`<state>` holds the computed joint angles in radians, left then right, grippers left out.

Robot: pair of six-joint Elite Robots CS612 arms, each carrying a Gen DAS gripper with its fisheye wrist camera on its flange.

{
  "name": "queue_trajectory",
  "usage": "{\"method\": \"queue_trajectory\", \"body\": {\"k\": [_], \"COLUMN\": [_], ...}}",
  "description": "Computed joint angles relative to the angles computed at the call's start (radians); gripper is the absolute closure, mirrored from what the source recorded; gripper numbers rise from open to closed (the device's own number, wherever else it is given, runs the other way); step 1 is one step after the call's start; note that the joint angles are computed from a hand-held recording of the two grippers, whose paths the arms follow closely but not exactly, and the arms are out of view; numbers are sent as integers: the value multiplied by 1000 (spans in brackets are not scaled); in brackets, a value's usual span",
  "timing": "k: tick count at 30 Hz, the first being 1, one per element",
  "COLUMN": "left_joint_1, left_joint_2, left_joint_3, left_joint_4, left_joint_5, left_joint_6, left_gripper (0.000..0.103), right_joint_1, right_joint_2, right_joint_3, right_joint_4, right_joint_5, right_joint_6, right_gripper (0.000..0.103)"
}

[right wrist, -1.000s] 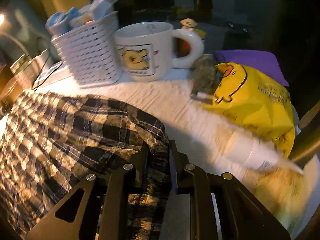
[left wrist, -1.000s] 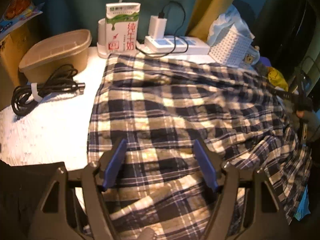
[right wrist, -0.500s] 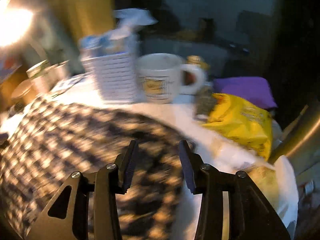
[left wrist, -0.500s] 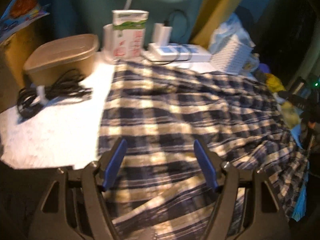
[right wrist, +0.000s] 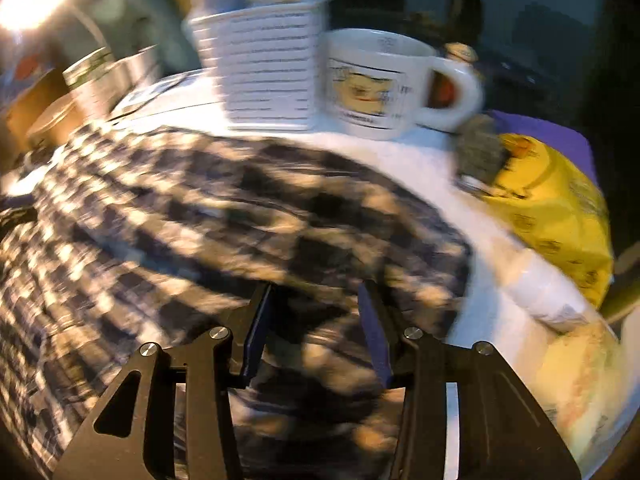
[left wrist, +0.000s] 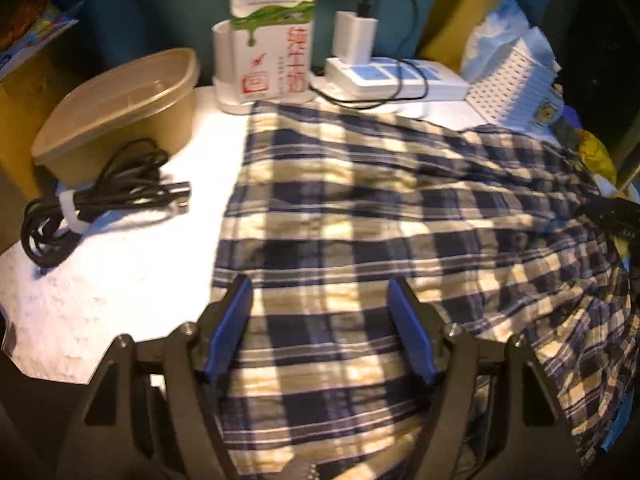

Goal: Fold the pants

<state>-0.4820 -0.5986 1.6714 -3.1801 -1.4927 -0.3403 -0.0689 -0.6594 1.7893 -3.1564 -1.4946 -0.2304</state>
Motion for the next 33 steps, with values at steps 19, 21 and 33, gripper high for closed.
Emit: {"method": "queue_trajectory", "body": {"k": [19,21,33], "left_joint_1": [6,1,-15], "left_joint_2": [77,86,11], "left_joint_3": [-239,-252,-132], "left_joint_4": [228,223,86], "left_joint_5": [-61,-36,13], "left_joint_6": [158,174,135], "left_gripper": [32,32,32], "right_joint_1": [34,33,59], "right_joint_2": [76,84,33], "right_joint_3": [-180,-195,-118], "right_joint_4": [99,95,-17], "right_joint_5": [0,1,-15], "right_joint_6": [-64,-62,-72], "right_gripper": [58,58,58]}}
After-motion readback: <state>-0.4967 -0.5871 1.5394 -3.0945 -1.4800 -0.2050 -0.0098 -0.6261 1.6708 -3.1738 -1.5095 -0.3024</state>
